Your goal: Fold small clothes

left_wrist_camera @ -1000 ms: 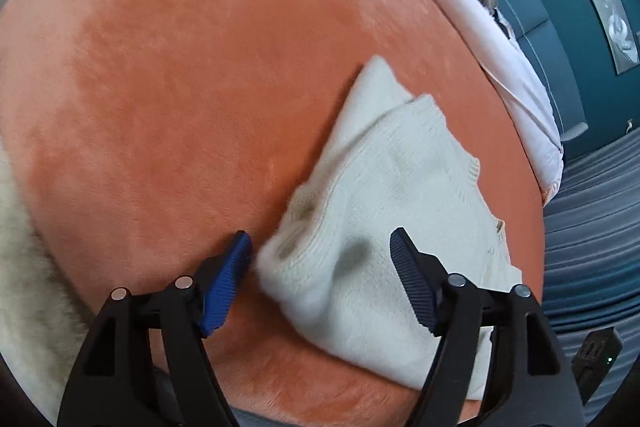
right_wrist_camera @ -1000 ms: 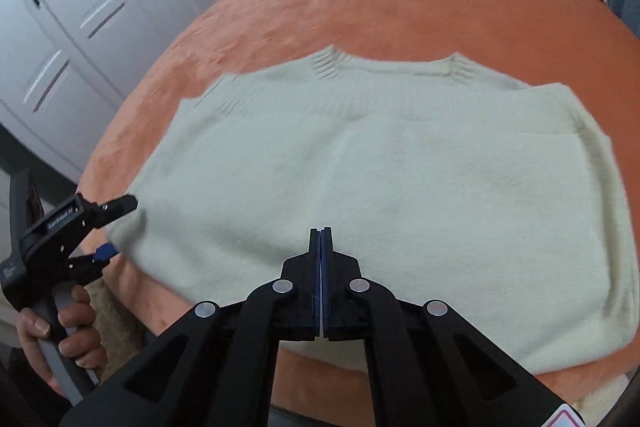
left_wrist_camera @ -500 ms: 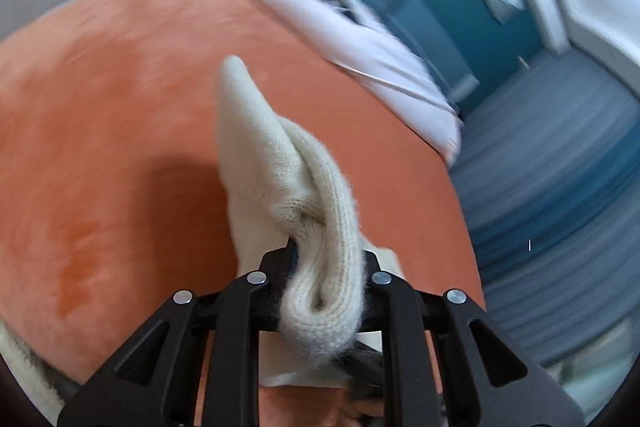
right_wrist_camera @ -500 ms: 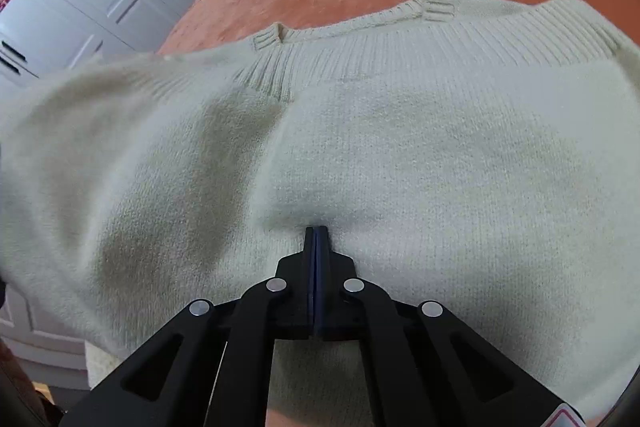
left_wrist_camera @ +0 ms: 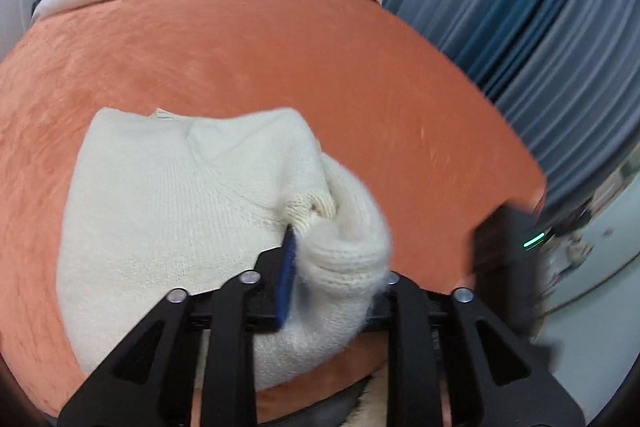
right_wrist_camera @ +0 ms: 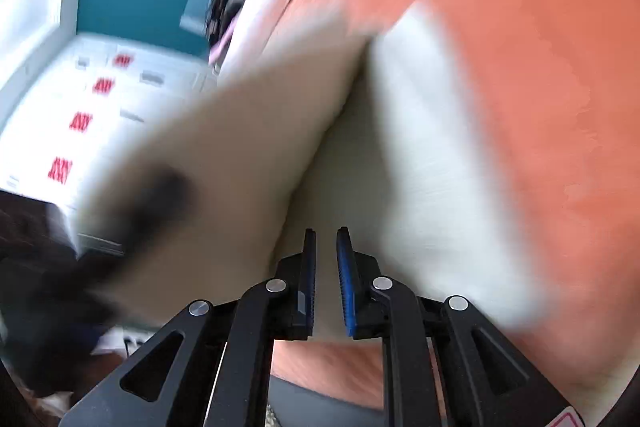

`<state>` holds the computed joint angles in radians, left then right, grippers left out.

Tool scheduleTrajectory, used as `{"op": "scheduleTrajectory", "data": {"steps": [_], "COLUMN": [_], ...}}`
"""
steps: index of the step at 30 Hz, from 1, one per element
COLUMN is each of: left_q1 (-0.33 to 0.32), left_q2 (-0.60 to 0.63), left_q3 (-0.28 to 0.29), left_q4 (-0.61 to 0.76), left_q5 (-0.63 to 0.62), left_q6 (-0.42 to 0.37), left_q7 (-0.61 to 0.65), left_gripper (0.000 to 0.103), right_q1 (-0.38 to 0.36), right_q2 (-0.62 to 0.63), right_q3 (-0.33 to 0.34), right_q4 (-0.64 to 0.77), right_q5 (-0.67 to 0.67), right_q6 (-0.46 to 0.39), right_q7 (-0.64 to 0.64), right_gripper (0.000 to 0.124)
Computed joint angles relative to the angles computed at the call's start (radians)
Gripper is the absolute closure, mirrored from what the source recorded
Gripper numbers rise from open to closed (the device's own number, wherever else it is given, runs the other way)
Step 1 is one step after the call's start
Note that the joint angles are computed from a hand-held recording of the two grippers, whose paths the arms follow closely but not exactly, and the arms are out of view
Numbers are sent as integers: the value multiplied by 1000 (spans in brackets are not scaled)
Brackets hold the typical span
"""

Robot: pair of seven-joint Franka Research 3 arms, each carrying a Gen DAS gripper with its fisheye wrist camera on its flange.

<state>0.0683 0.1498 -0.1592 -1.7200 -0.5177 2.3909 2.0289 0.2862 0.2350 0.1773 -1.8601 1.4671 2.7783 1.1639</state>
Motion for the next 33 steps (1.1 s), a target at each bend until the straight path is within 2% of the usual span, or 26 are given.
{"op": "scheduleTrajectory", "data": {"steps": [1,3,4,5,6,8,9,10,12,13,14,15,16,17,18,20,21,23,24,25,26,27,29,30,32,33], "left_q1": [-7,-4,-5,-10,-14,-18,-19,-19,3,8,13,18,21,21,18,28,31,39,41,41,41,40,41,43,47,49], "left_q2": [-19,-78,-106,-143,-178,-243,-265,-271,-263,-259,-256,-252,-254,-245,-234,-195,-182,-176,-177,-173,-172,-164,-155,-155,-156,-148], "left_q3": [-2,1,10,20,34,63,77,94,111,120,130,134,136,138,142,142,147,145,139,134,129,125,119,118,118,119], "left_q4": [-36,-113,-146,-194,-240,-331,-370,-388,-406,-409,-417,-425,-438,-439,-430,-381,-355,-330,-333,-335,-338,-335,-337,-339,-331,-318], "left_q5": [23,-3,-8,6,16,65,102,128,244,267,276,291,313,325,315,332,265,180,177,184,192,197,228,233,216,212], "left_q6": [17,18,27,60,96,164,202,217,220,212,214,225,242,259,255,214,173,127,126,128,121,109,110,110,90,85], "left_q7": [7,71,96,111,135,160,153,148,42,10,-11,-35,-52,-56,-41,-76,-45,-7,2,6,-2,-12,-48,-56,-51,-45], "left_gripper": [64,48,38,32,30,18,17,17,17,17,17,17,20,32,42,72,76,78,79,80,81,81,82,82,82,82], "right_q1": [-5,-3,2,5,9,19,21,24,68,66,68,87,113,111,81,41,36,31,35,50,46,36,-30,-43,-8,33], "right_q2": [-32,-71,-72,-65,-51,-20,-5,9,75,105,125,147,157,155,131,78,45,-2,5,48,84,101,57,38,-6,-39], "right_q3": [-7,-19,-23,-23,-25,-24,-26,-35,-63,-54,-53,-66,-92,-86,-49,-5,-4,-22,-54,-96,-113,-107,-33,-21,-59,-101], "right_q4": [-28,-52,-44,-28,-3,43,65,83,162,202,231,264,294,306,292,261,230,158,142,161,170,153,69,53,20,-7], "right_q5": [11,6,-16,-22,-52,-121,-173,-260,-537,-602,-651,-739,-839,-868,-827,-743,-743,-742,-789,-905,-969,-963,-768,-712,-791,-926], "right_q6": [2,-1,-6,-19,-39,-55,-75,-94,-116,-146,-176,-194,-215,-203,-152,-86,-43,-1,-40,-94,-170,-190,-92,-77,-38,-21], "right_q7": [-4,-5,8,3,27,102,143,202,416,452,482,549,600,593,539,426,402,392,464,574,639,645,521,501,571,667], "right_gripper": [100,63,59,56,54,52,50,49,48,48,50,67,84,101,104,105,105,105,105,105,105,103,102,99,90,87]}}
